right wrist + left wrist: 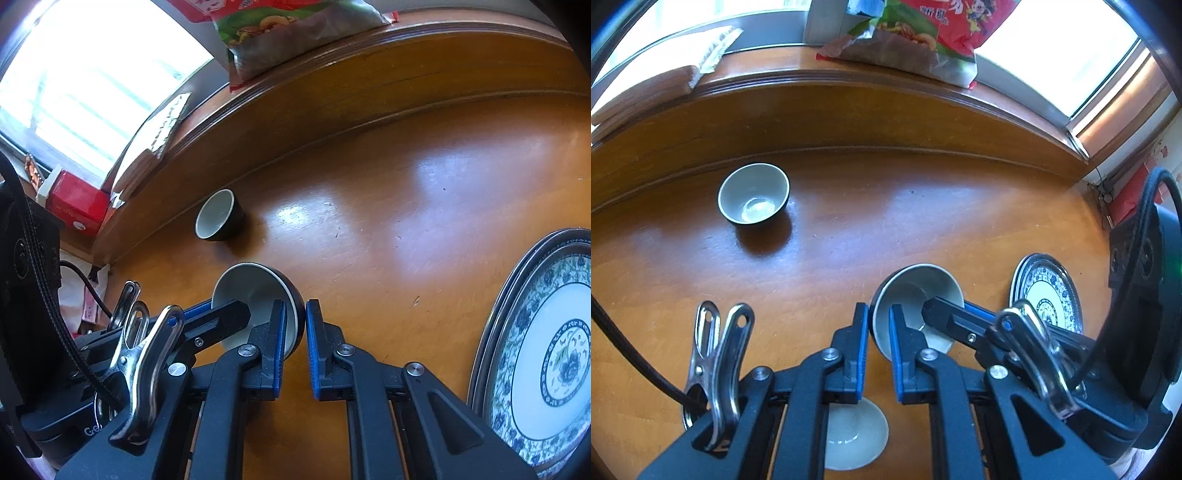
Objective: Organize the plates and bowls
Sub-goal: 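Lower the held bowl into the other cream bowl with the right gripper, then open the right gripper to release the bowl on the other bowl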
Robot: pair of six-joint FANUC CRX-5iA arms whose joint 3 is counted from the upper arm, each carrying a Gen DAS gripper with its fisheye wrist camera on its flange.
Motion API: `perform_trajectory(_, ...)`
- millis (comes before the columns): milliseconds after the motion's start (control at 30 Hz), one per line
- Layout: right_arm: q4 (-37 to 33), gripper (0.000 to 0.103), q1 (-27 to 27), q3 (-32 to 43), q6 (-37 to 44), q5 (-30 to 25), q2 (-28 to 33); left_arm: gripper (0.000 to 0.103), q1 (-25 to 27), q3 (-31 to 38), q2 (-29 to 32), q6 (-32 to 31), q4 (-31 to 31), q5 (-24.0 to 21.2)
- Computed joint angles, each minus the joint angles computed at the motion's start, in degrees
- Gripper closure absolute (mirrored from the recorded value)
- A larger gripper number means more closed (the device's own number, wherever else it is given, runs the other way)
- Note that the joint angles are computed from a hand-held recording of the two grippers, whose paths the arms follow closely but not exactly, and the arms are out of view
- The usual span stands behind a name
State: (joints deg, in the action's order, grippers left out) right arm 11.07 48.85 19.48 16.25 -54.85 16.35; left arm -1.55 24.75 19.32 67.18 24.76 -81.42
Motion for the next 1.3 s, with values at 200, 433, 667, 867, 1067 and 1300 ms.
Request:
perform_trajectory(200,1.73,0.089,1.38,0.06,-1.05,-0.17,-0.34,0.093,0.87,-2.67,-2.53,-0.67,0.59,1.17)
perform_trajectory(433,2.73,0.089,2.83,0.77,-1.29,-0.45,-0.12,0.093,2.12,-5.43,-5.12,-1.24,0.97,2.07)
perform_trajectory(667,2.19,0.089,3.96,2.3,0.2,-0.95,0.67,0.093,3.68,-8.23,-7.52,-1.14,1.13,2.84)
perform_trajectory(867,1.21,0.089,4.75,2.82,0.96,-0.68,1.03,0.093,4.53,-9.57,-8.88,-0.59,0.25,2.68)
perform_trajectory(1067,0.36,0.089,5.25,3.26,1.31,-1.13,1.39,0.093,5.45,-11.62,-10.37,-0.53,0.05,2.25)
perform_trajectory(1300,-1.01,0.089,5.47,3.49,1.17,-1.67,1.69,0.093,5.95,-12.77,-10.63,-0.86,-0.18,1.73)
